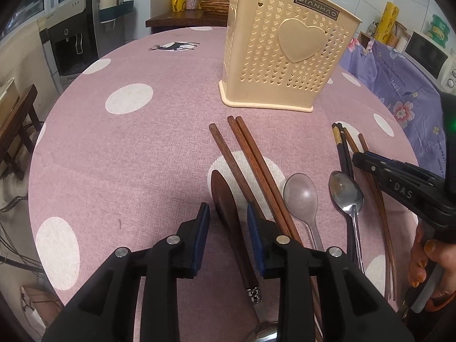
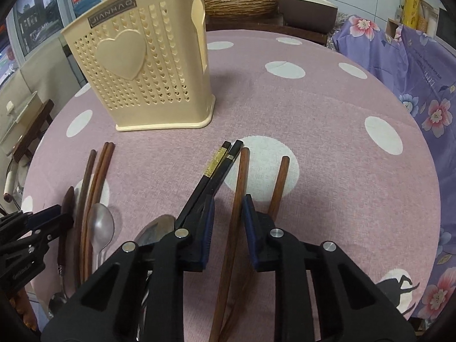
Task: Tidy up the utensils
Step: 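Grasp the wooden-handled spoon with the left tool while the right tool grasps a wooden chopstick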
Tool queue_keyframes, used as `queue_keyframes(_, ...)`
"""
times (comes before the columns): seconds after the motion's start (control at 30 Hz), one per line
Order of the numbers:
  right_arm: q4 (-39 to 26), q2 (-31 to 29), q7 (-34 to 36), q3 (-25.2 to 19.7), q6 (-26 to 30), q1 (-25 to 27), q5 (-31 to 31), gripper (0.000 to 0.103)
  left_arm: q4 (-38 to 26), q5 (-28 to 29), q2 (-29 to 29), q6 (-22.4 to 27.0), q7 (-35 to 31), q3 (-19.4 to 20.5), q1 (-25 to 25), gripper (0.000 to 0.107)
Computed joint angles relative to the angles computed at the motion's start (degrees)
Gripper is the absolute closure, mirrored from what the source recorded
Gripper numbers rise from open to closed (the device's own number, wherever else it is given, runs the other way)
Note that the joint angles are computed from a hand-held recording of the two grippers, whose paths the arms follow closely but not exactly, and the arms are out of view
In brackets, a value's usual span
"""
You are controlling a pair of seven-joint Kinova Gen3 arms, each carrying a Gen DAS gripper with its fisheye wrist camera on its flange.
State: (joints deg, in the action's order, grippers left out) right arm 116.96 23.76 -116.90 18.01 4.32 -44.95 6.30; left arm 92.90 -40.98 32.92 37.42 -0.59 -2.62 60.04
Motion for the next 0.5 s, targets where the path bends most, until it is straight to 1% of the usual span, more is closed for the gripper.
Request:
queue_keyframes(0.07,-0.6,0.9,-1.2,2.7,0.6,-2.4,0.3,0.083,0.2,-0.3,0.0,-0.1,0.7,-0.3,0.4,0.079)
queue_keyframes(0.1,-0.7,1.1,-1.3,3.2,0.8,-2.8,0.2,0.084,0.5,-0.5,-0.1,-0.4,1.5,-0.6,0.6,0.079)
queue_keyframes(0.17,-1.0,1.2,-1.5,2.9,1.0,-2.4,0.5,0.084,1.3,-1.2,-0.3,-1.0,3.3,-1.3,1.2,0.079)
queue_keyframes(0.27,-1.2,1.7,-2.6,4.5,0.9,-3.6,1.0,0.084,1.1,-1.8,0.0,-0.2,4.2,-1.3,1.5,0.079)
queue_keyframes(0.43,-2.6,2.4,-3.6,4.3,1.6,-3.0,1.5,0.084,-1.7,-1.6,1.4,2.9,2.1,0.0,0.5,0.079)
queue_keyframes(0.47,-3.0,2.7,-3.8,4.4,1.9,-3.1,1.7,0.085,-2.2,-1.6,1.7,3.5,1.6,0.1,0.4,0.080)
queue_keyframes(0.5,-3.6,2.9,-4.1,4.5,2.5,-3.1,1.9,0.086,-2.8,-1.5,2.0,4.3,1.1,0.2,0.3,0.084)
